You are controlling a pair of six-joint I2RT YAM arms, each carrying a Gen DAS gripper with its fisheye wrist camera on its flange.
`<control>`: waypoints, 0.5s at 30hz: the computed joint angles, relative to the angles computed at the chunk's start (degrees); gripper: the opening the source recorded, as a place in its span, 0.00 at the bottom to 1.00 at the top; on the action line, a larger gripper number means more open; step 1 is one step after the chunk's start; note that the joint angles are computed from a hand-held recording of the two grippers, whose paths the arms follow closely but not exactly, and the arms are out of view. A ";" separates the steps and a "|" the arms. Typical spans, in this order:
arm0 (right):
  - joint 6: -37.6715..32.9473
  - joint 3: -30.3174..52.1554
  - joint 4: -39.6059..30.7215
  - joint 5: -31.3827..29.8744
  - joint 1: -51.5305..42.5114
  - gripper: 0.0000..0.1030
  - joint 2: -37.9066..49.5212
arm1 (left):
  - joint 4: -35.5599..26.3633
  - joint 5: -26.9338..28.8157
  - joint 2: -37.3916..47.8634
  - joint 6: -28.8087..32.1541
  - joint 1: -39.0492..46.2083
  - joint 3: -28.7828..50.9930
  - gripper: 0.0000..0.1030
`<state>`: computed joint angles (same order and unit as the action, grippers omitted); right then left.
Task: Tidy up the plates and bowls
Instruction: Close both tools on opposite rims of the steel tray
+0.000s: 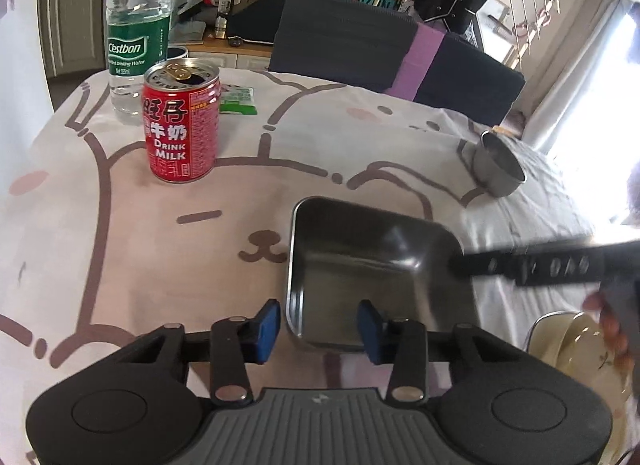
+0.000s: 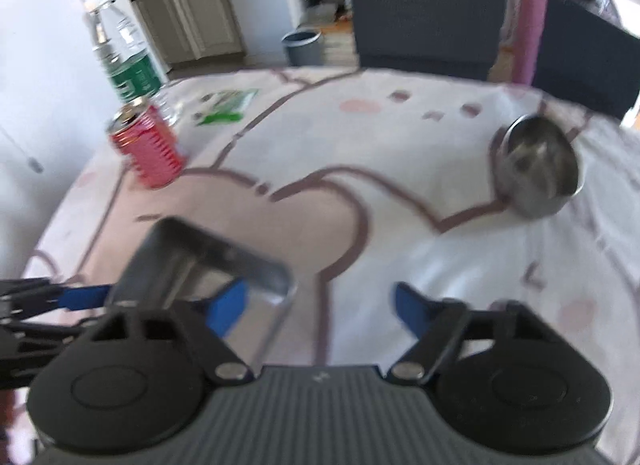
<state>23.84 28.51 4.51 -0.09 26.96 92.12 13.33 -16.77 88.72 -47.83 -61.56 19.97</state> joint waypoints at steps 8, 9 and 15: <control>8.81 -2.85 5.45 -4.92 0.46 0.17 2.44 | 1.15 6.04 -2.22 1.17 1.24 -1.53 0.39; 9.33 -3.23 5.94 -2.60 1.06 0.11 2.14 | 1.74 5.56 -2.17 0.62 1.07 -1.69 0.39; 8.25 -5.51 7.81 -3.01 -0.83 0.08 -0.14 | 5.15 2.30 0.56 -2.75 2.29 -1.13 0.20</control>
